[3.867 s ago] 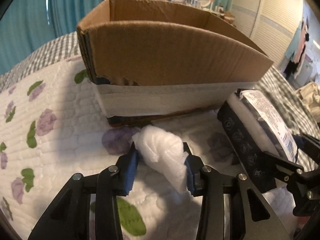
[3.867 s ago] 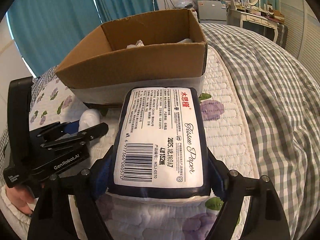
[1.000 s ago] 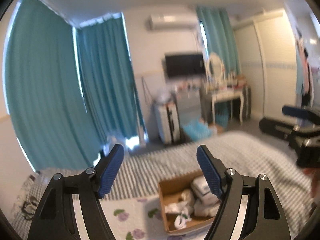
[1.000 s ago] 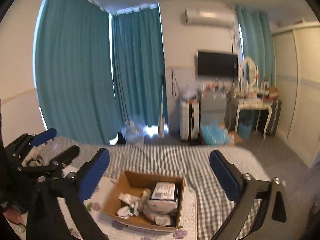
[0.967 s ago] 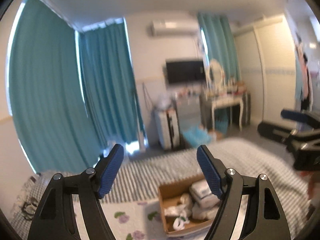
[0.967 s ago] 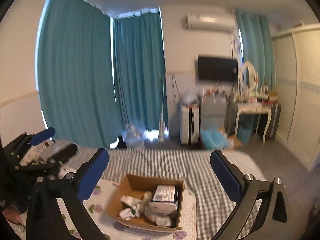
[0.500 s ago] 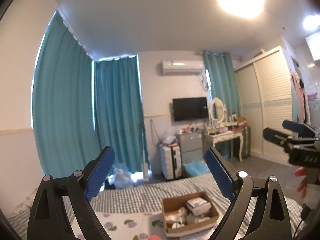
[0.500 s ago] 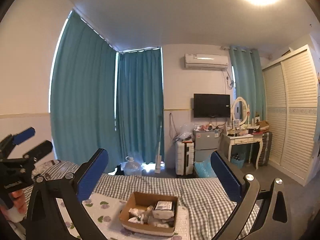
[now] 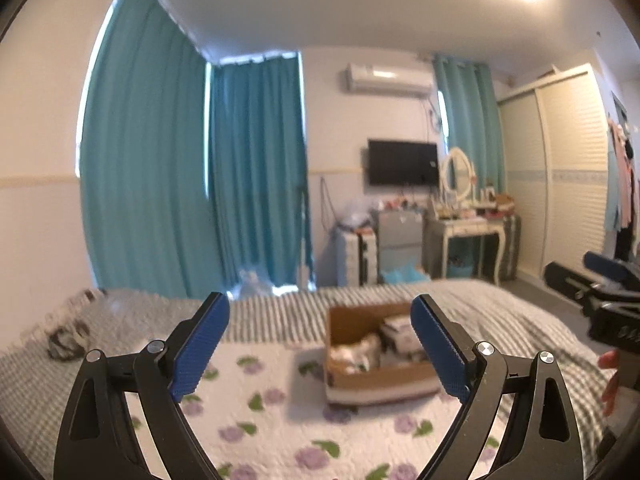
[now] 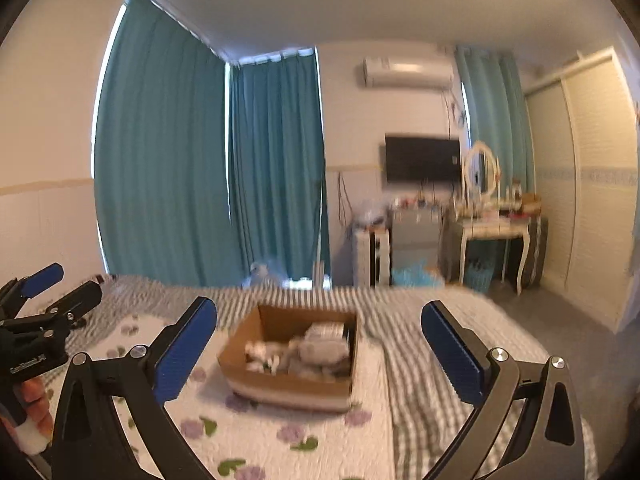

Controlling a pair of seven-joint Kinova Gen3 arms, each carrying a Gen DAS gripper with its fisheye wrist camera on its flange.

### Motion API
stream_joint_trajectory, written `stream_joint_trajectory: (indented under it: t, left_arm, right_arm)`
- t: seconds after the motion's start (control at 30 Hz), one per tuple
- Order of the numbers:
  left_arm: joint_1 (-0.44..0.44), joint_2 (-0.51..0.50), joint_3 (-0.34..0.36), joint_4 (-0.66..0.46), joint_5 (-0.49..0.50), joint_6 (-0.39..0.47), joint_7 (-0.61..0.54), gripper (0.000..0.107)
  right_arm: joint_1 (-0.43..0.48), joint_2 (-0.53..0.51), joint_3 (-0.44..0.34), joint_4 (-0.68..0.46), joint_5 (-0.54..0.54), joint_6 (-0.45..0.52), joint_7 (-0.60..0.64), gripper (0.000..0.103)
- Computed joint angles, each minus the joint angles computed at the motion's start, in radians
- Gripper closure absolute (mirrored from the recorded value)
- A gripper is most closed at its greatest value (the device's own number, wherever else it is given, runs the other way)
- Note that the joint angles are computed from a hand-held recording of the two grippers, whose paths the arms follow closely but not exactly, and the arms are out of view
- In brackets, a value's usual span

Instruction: Organize soft objects

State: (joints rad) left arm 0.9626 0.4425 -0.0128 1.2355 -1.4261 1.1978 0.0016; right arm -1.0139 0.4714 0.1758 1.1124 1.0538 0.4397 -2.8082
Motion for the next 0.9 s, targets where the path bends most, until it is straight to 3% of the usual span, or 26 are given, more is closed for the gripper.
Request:
stream_joint_trajectory:
  t: [0.27,0.43,0.9]
  left_arm:
    - [-0.038,0.038,-0.006,-0.008,0.111,-0.046,-0.024,0.014]
    - [-0.041,0.039,-0.017,0.000,0.140,-0.065,-0.029,0.014]
    - [-0.047,0.018,-0.018,0.027,0.148,-0.096,-0.022,0.014]
  right_arm:
    - [0.091,0.088,-0.062,-0.056,-0.226,0.005,0.184,0.000]
    - [0.082,0.108,-0.034,-0.086,-0.311,0.010,0.248,0.000]
    - [0.038,0.112,0.020,-0.093,-0.363,0.010,0.290,0.000]
